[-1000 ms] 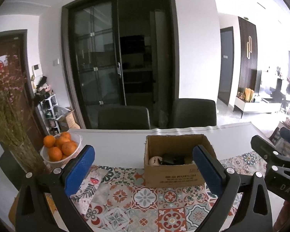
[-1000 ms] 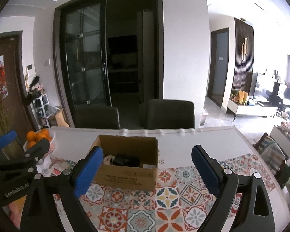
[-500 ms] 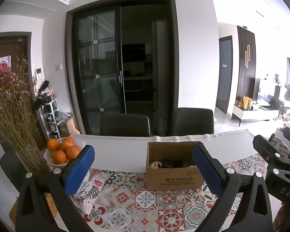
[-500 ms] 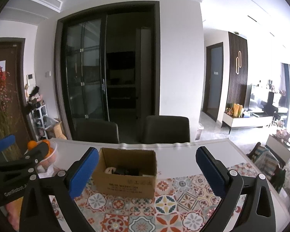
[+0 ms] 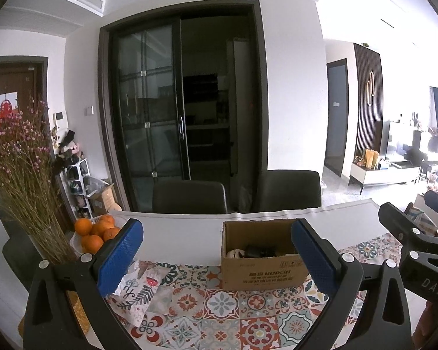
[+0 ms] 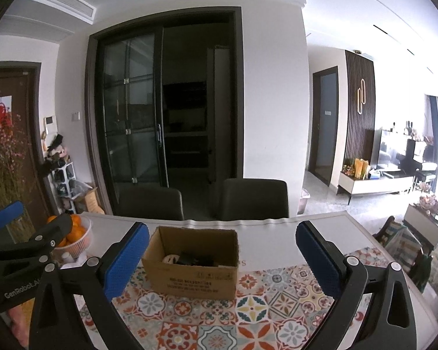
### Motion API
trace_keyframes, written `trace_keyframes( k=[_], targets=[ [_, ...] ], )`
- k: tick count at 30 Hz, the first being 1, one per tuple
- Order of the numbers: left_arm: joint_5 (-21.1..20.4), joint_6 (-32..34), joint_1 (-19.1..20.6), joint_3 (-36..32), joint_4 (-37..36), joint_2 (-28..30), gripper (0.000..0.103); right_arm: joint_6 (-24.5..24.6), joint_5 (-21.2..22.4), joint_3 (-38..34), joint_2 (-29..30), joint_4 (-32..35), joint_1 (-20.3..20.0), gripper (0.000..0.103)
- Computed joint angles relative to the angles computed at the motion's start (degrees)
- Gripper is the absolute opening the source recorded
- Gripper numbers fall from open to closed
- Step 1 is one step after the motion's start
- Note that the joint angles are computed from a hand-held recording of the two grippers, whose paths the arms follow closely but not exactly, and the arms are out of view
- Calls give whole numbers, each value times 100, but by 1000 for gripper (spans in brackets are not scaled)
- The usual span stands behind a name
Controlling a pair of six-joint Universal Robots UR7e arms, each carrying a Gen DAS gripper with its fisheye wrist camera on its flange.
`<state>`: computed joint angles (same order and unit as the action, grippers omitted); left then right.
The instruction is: Organize rigid objects
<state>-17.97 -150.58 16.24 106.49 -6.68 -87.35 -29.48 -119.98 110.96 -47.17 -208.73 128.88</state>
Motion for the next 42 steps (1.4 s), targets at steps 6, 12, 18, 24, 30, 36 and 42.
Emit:
trace_keyframes(
  k=[6, 12, 18, 24, 30, 36, 42],
  targets=[
    [-55, -156, -72, -7, 137, 70, 103, -34, 1, 31, -13, -85, 10, 102],
    [-55, -170, -95, 3, 129, 79, 103, -16, 4, 48, -25, -88, 10, 102],
    [-52, -90, -96, -10, 61, 71, 103, -5, 11, 83, -70, -58, 5, 102],
    [-33, 28, -58, -18, -30, 38, 103, 29, 4, 77, -88, 36, 14, 102],
    [-37, 27, -36, -11, -52, 41, 103, 36, -18, 48, -64, 66, 18, 102],
    [8, 98, -5, 7, -115, 1, 103, 49, -30, 44, -57, 74, 21, 102],
    [2, 95, 8, 11, -134, -1, 103, 40, -1, 74, -50, 52, 3, 102]
  ],
)
